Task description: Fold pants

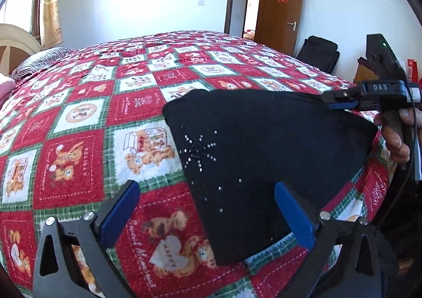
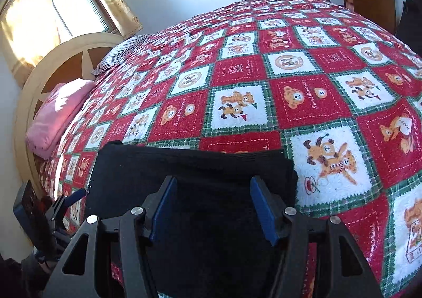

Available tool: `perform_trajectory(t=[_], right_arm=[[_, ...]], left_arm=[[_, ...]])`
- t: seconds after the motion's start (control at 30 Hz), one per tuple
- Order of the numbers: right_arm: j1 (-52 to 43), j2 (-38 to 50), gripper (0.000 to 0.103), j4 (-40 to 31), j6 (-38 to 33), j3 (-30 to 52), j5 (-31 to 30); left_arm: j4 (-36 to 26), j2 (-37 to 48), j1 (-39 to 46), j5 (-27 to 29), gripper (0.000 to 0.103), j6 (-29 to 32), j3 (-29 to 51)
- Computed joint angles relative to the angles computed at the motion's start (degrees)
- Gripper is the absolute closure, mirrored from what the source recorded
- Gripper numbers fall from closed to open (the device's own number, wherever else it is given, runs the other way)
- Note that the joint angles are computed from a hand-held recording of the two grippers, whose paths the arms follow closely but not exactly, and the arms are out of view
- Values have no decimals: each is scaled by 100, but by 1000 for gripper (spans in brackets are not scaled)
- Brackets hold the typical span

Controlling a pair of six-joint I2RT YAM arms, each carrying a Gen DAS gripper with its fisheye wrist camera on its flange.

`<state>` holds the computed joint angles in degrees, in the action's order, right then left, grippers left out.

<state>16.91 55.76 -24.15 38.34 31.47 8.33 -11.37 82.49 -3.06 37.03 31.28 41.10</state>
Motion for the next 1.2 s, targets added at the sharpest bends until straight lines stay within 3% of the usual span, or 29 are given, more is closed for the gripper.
perform_trajectory(t=[0.17,0.4,0.6,1.0,1.2], right_arm=[[466,-545,44,-537,410,63,860],[205,-1164,44,-1220,761,-284,915],[-396,-1551,44,-751,668,-856,279],[592,-1109,45,-108,978,-1011,1038],[402,-1349,57,-65,983,-1130,779]], left_arm=[[-24,75,58,46,0,-214,215],[-72,374,-217,-137,0,-538,474],[3,658,-400,-164,0,-799,597],[-12,799,-551,-182,0,-842,731],[-121,916,-470,51,0,-713,833]])
